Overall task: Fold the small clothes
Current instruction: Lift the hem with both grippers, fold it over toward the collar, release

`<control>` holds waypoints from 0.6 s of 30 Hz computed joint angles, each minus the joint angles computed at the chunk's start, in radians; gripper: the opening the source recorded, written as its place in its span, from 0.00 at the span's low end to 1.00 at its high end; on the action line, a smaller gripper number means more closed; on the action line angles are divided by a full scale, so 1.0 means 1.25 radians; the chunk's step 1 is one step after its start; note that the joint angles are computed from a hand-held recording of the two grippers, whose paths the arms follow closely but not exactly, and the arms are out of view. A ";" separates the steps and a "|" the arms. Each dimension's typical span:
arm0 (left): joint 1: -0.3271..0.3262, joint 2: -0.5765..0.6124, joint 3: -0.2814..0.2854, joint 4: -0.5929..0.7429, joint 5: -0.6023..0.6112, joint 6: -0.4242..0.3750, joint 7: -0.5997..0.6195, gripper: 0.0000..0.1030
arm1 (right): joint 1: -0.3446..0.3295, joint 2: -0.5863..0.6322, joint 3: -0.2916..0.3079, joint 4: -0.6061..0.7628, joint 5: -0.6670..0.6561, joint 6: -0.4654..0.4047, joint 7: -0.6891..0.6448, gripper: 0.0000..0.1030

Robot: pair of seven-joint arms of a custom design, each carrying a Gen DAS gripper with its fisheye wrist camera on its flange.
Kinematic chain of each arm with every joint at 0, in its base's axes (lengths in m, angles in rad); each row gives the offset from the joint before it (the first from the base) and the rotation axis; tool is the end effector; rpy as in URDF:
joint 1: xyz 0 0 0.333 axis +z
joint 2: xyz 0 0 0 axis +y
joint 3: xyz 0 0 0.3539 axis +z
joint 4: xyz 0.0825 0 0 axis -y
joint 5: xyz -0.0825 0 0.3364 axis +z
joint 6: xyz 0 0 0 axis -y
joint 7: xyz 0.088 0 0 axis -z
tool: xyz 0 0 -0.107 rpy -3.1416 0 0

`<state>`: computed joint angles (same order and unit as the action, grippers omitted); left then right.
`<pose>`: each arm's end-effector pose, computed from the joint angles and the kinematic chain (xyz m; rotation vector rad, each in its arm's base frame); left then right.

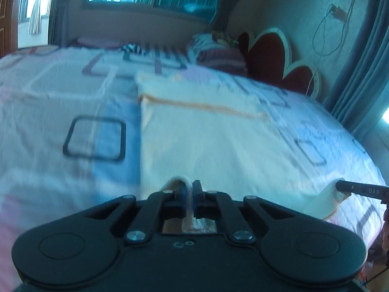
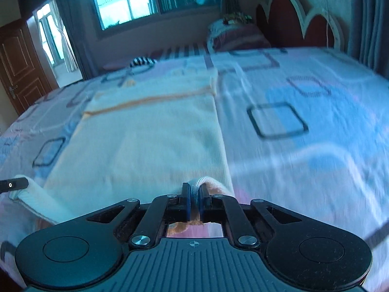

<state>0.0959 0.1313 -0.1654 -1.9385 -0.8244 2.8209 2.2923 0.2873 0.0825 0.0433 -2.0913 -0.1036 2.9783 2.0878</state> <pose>0.5937 0.0009 0.5525 -1.7247 1.8836 -1.0915 0.5400 0.1920 0.5450 -1.5999 1.7560 -0.4204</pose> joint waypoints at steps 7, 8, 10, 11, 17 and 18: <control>0.004 0.115 -0.021 0.158 0.081 0.046 -0.070 0.03 | -0.013 0.120 -0.008 0.181 0.011 0.020 -0.071 0.05; 0.006 0.130 -0.025 0.179 0.098 0.049 -0.087 0.03 | -0.014 0.138 -0.008 0.207 0.017 0.018 -0.083 0.05; 0.010 0.160 -0.031 0.221 0.136 0.051 -0.119 0.03 | -0.024 0.174 0.000 0.260 0.042 0.011 -0.109 0.05; 0.010 0.176 -0.032 0.242 0.157 0.050 -0.138 0.03 | -0.032 0.194 0.007 0.288 0.057 0.006 -0.124 0.05; 0.003 0.287 -0.027 0.396 0.289 0.021 -0.263 0.03 | -0.050 0.312 0.011 0.461 0.112 -0.035 -0.178 0.05; 0.001 0.310 -0.025 0.431 0.310 0.009 -0.285 0.03 | -0.054 0.333 0.013 0.494 0.119 -0.046 -0.186 0.05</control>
<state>0.0973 0.5182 -0.1965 -1.4001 -0.4366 2.8322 1.9359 0.2202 0.4991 0.0601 -1.4734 0.0455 2.9203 1.8553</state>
